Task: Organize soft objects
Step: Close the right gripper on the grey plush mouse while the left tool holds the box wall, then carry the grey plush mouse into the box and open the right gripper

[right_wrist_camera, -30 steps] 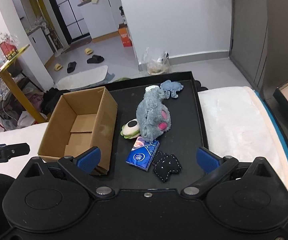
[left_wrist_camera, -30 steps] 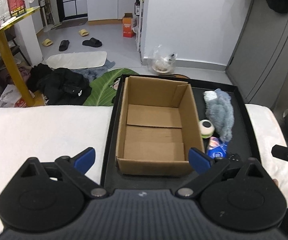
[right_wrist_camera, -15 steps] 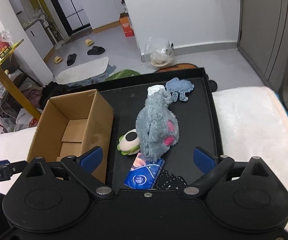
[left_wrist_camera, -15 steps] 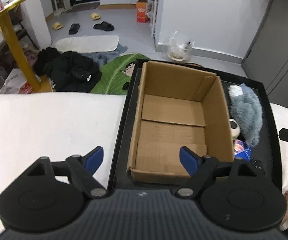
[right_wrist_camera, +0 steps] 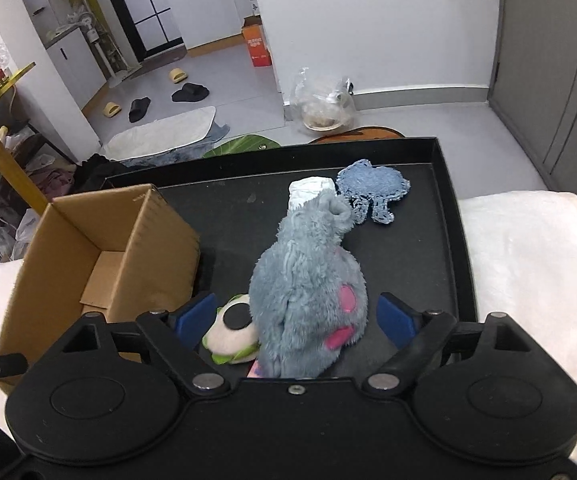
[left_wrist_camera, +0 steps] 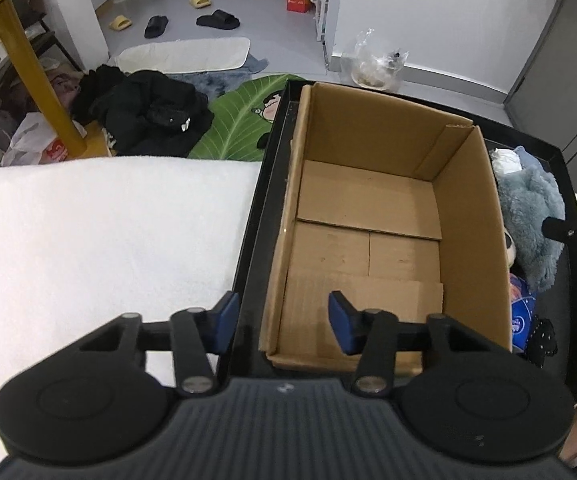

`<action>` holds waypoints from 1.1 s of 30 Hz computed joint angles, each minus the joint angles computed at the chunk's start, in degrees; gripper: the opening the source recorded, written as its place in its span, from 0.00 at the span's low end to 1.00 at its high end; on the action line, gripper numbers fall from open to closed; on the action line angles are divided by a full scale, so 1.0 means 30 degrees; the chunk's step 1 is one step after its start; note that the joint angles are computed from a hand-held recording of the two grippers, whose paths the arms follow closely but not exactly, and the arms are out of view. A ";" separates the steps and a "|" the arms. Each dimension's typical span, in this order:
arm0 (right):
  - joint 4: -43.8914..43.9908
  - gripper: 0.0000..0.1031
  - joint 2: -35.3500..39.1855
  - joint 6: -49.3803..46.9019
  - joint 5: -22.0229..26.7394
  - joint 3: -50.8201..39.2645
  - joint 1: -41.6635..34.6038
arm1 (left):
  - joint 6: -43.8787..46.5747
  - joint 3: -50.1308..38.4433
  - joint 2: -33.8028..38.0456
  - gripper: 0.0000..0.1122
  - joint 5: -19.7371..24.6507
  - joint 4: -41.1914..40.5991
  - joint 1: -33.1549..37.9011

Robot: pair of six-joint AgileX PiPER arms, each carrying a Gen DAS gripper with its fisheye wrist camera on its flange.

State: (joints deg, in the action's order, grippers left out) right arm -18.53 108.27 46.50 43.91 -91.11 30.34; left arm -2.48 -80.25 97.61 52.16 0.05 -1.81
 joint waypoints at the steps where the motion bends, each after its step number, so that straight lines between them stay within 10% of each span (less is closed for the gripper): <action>1: -0.0115 0.83 0.0115 -0.0021 -0.0224 0.0098 -0.0035 | 0.0052 -0.0118 0.0133 0.39 0.0071 -0.0092 0.0019; 8: -0.0801 0.81 0.1341 -0.0071 -0.0200 -0.0436 -0.0032 | -0.0592 -0.0784 0.0984 0.25 0.0471 0.0241 -0.0226; 16: -0.1917 0.42 0.0351 0.0719 -0.1553 0.1117 0.0160 | -0.1010 -0.0500 0.0697 0.10 0.0276 0.0213 -0.0013; 33: -0.2065 0.38 -0.2080 0.0630 -0.0704 0.1304 0.1624 | 0.0658 0.0606 -0.0312 0.08 -0.0765 -0.1407 0.0819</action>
